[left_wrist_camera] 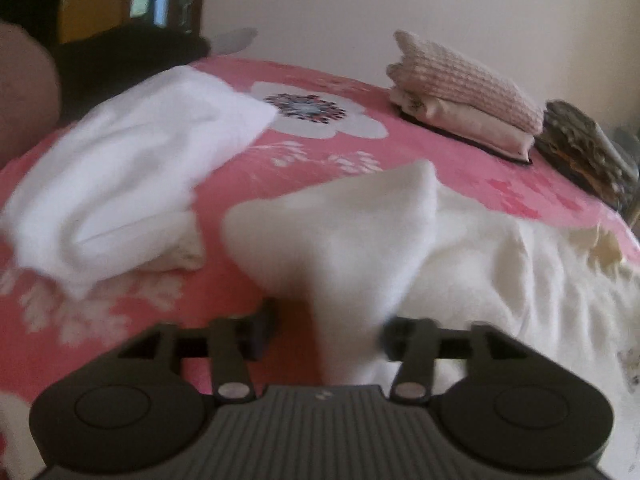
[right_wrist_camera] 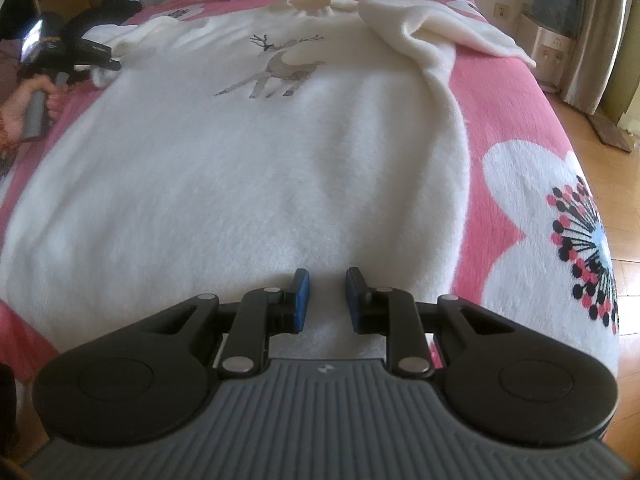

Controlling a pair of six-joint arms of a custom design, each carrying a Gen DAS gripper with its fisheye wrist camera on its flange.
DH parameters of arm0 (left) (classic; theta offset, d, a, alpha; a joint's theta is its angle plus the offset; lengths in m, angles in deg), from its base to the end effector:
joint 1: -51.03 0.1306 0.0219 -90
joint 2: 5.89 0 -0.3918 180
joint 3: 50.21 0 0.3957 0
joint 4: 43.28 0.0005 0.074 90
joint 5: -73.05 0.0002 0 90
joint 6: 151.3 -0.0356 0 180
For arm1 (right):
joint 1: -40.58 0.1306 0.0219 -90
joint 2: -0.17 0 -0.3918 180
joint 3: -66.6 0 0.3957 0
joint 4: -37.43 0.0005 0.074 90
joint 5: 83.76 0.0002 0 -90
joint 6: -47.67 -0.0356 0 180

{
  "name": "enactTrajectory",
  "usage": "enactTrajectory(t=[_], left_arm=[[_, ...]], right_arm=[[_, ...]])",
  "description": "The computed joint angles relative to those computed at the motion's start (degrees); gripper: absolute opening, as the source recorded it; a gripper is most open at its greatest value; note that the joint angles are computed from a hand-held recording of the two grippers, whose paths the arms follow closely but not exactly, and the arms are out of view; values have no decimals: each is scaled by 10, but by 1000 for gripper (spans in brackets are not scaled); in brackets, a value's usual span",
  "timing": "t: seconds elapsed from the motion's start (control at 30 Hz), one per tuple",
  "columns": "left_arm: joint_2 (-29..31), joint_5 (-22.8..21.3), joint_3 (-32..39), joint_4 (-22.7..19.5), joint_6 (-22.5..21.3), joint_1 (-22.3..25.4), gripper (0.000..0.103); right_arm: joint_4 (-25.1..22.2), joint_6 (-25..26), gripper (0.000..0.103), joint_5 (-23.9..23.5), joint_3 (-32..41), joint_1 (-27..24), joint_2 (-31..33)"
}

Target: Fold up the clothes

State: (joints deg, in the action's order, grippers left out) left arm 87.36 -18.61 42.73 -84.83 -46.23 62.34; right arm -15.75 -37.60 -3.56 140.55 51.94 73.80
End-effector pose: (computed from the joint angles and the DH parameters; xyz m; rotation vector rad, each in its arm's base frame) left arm 0.5111 0.1028 0.4464 -0.5395 2.2369 -0.0004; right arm 0.3645 0.0789 0.4217 -0.4198 2.4575 0.2617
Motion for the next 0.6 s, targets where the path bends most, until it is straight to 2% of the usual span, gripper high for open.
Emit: enactTrajectory(t=[0.13, 0.23, 0.3, 0.37, 0.43, 0.47, 0.53, 0.6], left_arm=[[-75, 33, -49, 25, -10, -3, 61], [-111, 67, -66, 26, -66, -40, 57], [-106, 73, -66, 10, -101, -72, 48], [-90, 75, -62, -10, -123, -100, 26], [-73, 46, -68, -19, -129, -113, 17], [-77, 48, -80, -15, -127, -107, 9], [-89, 56, -104, -4, -121, -94, 3], [-100, 66, -128, 7, -116, -79, 3]], right_arm=[[7, -12, 19, 3, -5, 2, -3], [13, -19, 20, 12, -9, 7, -6], [15, -23, 20, 19, -11, 10, -8], [18, -27, 20, 23, -13, 13, -9], [20, -31, 20, 26, -15, 14, -11], [22, -33, 20, 27, -16, 14, -12], [26, -37, 20, 28, -19, 14, -14], [30, -40, 20, 29, -23, 14, -18]])
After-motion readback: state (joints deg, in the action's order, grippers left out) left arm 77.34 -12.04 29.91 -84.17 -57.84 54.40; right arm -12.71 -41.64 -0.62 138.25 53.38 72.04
